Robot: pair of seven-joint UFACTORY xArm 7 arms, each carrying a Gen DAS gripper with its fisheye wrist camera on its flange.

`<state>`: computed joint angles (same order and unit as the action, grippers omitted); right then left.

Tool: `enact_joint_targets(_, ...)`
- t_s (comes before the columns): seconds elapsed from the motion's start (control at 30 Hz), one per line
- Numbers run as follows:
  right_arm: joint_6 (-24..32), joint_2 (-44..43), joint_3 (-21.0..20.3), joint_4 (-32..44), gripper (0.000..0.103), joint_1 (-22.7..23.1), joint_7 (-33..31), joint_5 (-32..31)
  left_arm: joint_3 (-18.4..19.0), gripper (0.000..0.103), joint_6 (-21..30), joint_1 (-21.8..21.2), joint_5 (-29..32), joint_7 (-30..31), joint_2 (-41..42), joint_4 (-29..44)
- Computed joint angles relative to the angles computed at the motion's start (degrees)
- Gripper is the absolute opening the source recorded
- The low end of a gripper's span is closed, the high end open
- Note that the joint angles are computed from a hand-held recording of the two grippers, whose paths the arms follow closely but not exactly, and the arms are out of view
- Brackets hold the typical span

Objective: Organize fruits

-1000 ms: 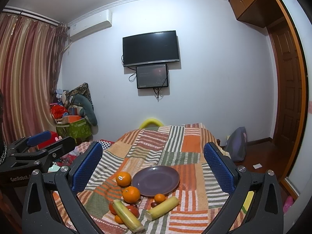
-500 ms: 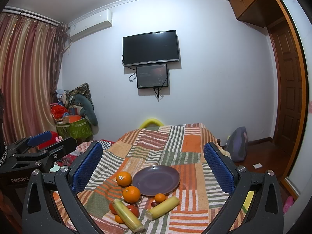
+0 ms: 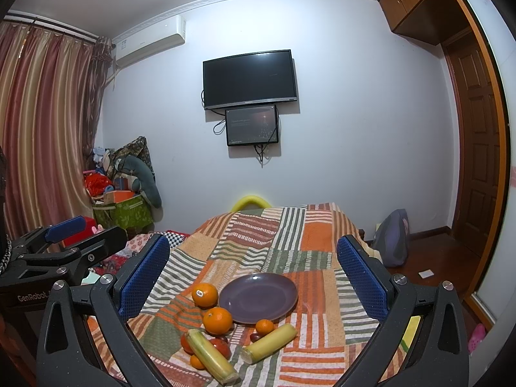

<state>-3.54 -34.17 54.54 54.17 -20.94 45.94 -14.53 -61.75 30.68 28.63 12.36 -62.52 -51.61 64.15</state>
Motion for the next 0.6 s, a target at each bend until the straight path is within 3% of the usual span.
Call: enact_joint_targets(0.6, -0.34, 3.06, 0.36, 0.99, 0.103, 0.46, -2.37, -1.48, 1.46, 0.103, -1.85, -1.99, 0.30, -0.25, 1.83, -2.23)
